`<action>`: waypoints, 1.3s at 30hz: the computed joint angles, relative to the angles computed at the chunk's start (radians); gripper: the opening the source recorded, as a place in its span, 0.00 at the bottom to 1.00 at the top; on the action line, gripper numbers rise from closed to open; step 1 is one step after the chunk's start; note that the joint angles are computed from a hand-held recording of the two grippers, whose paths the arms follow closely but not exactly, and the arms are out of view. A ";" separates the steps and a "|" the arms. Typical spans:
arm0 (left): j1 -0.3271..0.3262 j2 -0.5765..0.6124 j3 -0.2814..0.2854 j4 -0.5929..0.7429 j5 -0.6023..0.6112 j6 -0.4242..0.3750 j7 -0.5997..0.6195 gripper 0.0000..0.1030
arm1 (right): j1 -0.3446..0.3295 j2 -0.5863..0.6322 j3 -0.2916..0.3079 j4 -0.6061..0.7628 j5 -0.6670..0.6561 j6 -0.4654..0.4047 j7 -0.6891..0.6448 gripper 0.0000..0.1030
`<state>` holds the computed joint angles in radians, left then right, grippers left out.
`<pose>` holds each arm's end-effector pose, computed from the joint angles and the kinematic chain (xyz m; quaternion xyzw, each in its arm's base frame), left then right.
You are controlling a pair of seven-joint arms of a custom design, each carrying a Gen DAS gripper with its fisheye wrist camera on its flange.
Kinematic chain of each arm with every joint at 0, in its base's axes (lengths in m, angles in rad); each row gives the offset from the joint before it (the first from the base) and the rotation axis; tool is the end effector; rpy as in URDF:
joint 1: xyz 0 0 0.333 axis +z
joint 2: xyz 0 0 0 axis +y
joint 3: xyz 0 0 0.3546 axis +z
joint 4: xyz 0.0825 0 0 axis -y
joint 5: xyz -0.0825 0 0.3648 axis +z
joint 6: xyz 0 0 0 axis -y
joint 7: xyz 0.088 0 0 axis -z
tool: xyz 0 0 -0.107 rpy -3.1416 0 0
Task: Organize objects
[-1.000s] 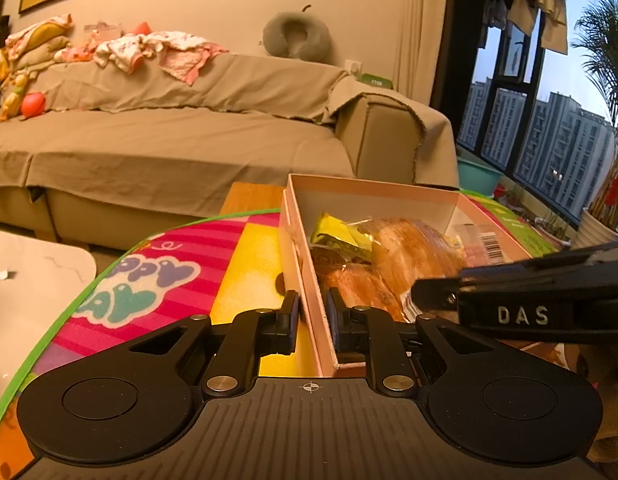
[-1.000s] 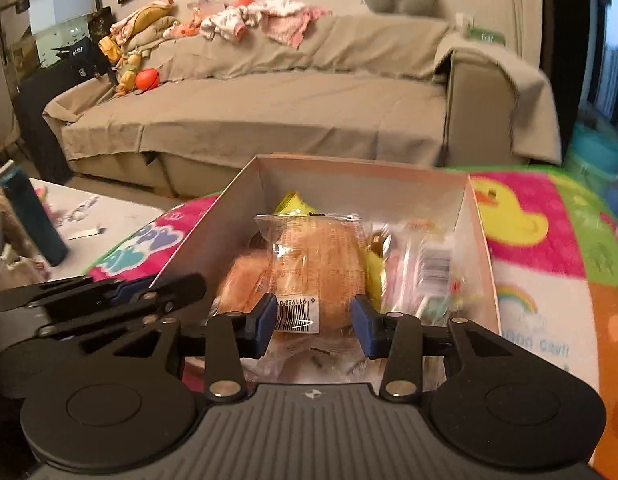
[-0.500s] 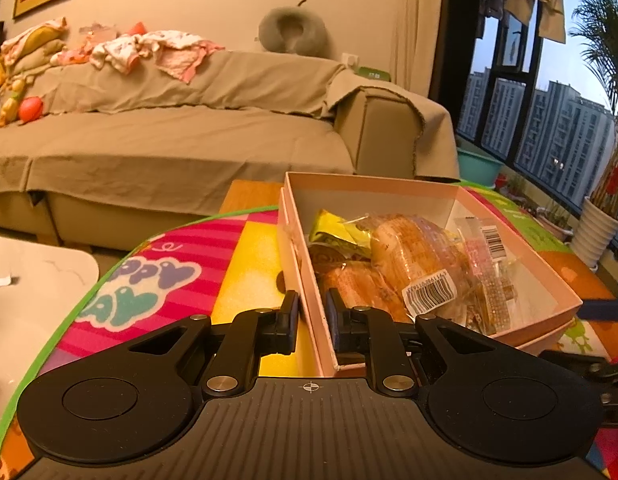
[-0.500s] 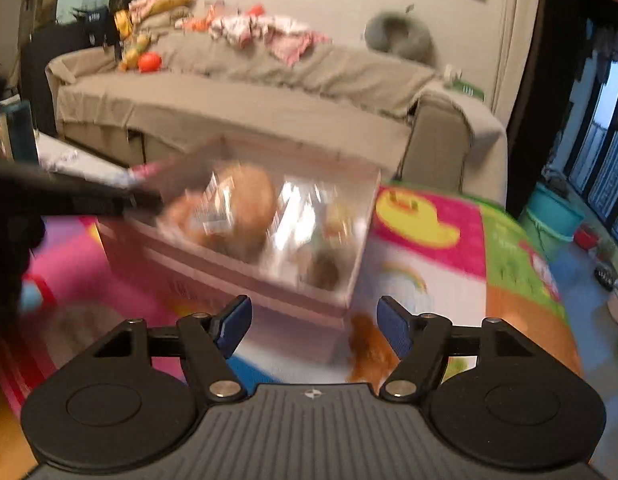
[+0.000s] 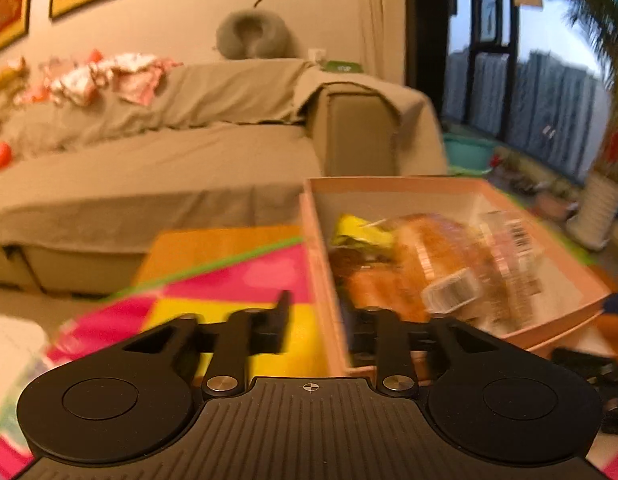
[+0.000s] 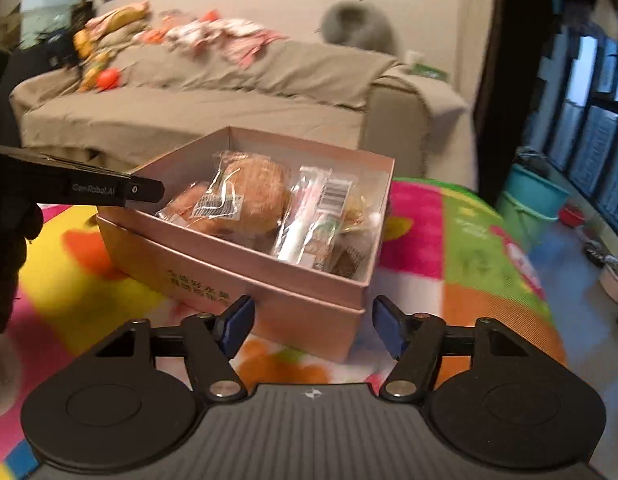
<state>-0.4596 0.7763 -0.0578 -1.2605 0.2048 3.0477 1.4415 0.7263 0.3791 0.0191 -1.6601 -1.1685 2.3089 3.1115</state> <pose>0.7025 -0.3969 0.4555 -0.4300 0.7613 -0.4130 0.2549 0.5203 0.4527 0.4719 -0.6020 0.6489 -0.3833 0.2638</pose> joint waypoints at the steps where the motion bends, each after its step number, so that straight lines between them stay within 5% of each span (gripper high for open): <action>1: -0.025 -0.002 0.046 0.000 0.008 -0.004 -0.026 0.62 | 0.001 0.003 -0.007 -0.001 -0.011 -0.009 0.015 0.69; 2: -0.045 -0.002 0.086 0.001 0.013 -0.010 -0.058 0.79 | 0.001 0.003 -0.011 -0.005 -0.022 -0.009 0.033 0.70; 4: -0.059 -0.006 0.121 -0.001 0.009 -0.037 -0.128 0.91 | 0.004 0.004 -0.014 -0.016 -0.049 -0.002 0.076 0.73; 7: -0.064 -0.059 0.136 -0.094 0.025 0.030 -0.204 0.89 | 0.015 0.012 -0.011 -0.013 -0.062 -0.053 0.087 0.81; 10: -0.161 -0.155 0.274 -0.271 0.045 0.196 -0.271 0.88 | 0.046 -0.015 0.001 -0.033 -0.082 -0.127 0.131 1.00; 12: -0.252 -0.214 0.382 -0.379 0.016 0.274 -0.274 0.88 | 0.066 -0.048 0.022 -0.061 -0.087 -0.180 0.184 1.00; 13: -0.265 -0.254 0.391 -0.440 0.011 0.304 -0.259 0.87 | 0.069 -0.062 0.037 -0.075 -0.077 -0.190 0.200 1.00; 18: -0.150 -0.447 0.206 -0.758 0.089 0.343 -0.157 0.87 | 0.066 -0.102 0.109 -0.133 0.032 -0.146 0.291 1.00; 23: -0.224 -0.460 0.244 -0.846 0.017 0.308 -0.137 0.87 | 0.109 -0.042 0.123 -0.079 0.081 -0.208 0.226 1.00; 26: -0.356 -0.452 0.353 -0.864 -0.092 0.325 -0.055 0.87 | 0.108 -0.035 0.106 -0.075 0.120 -0.182 0.223 1.00; 31: -0.340 -0.457 0.326 -0.869 -0.152 0.321 0.001 0.87 | 0.116 -0.051 0.096 -0.105 0.107 -0.158 0.279 1.00; 39: -0.332 -0.466 0.293 -0.876 -0.253 0.320 0.090 0.88 | 0.138 -0.019 0.090 -0.053 0.131 -0.244 0.309 1.00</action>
